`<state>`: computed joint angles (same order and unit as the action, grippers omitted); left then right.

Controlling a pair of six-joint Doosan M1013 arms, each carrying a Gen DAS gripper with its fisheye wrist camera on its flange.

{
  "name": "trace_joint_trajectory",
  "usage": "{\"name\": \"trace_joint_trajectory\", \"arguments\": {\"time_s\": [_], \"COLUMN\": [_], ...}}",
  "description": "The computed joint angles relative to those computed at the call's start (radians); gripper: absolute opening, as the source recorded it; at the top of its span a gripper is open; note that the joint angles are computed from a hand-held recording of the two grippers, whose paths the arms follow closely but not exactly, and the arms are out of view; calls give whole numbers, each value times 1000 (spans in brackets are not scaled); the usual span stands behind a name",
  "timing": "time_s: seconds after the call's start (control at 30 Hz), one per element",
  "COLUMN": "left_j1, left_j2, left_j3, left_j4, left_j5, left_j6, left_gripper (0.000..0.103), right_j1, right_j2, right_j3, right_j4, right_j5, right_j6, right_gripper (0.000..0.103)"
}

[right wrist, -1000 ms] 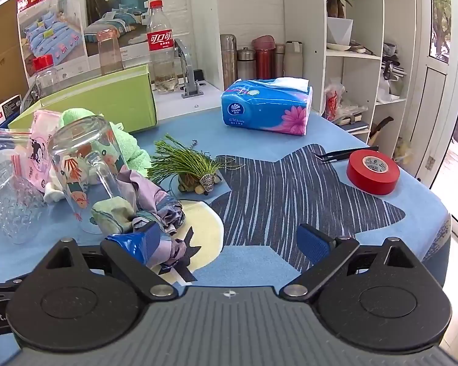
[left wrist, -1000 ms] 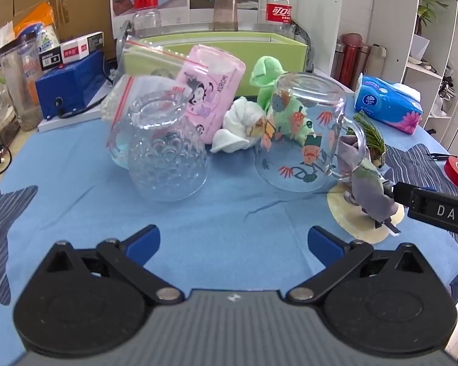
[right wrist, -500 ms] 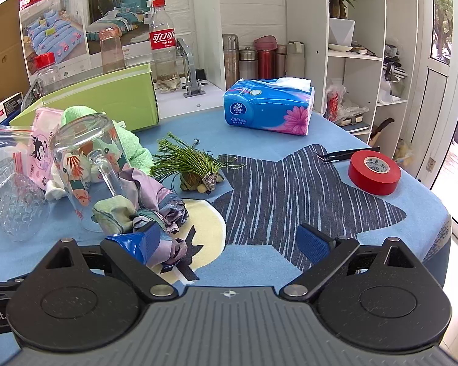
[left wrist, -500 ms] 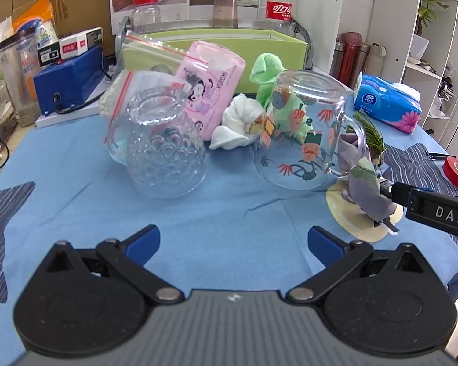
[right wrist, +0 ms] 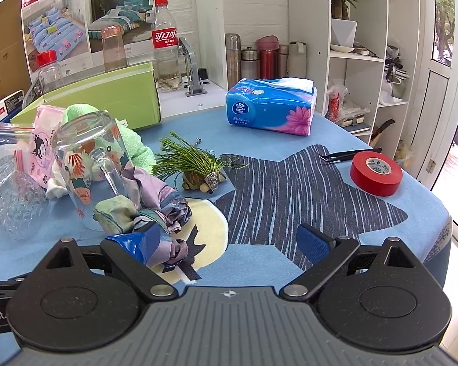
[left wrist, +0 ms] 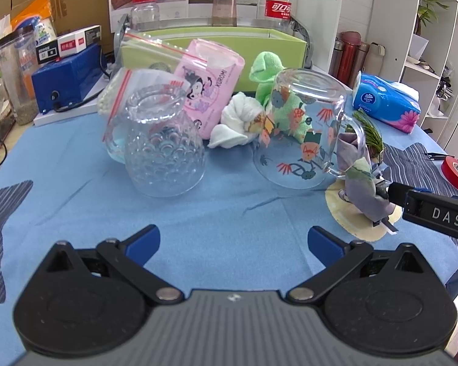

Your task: Organize soft objects

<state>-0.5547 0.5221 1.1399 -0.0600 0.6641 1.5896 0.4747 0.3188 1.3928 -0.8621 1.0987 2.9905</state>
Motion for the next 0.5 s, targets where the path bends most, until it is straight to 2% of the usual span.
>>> {"name": "trace_joint_trajectory", "arguments": {"time_s": [0.5], "left_j1": [2], "left_j2": [6], "left_j3": [-11], "left_j4": [-6], "left_j5": [14], "left_j6": [1], "left_gripper": [103], "right_j1": [-2], "right_j2": [4], "right_j3": [-4], "right_j4": [11], "right_j5": [-17], "right_j6": [-26], "right_gripper": [84]}}
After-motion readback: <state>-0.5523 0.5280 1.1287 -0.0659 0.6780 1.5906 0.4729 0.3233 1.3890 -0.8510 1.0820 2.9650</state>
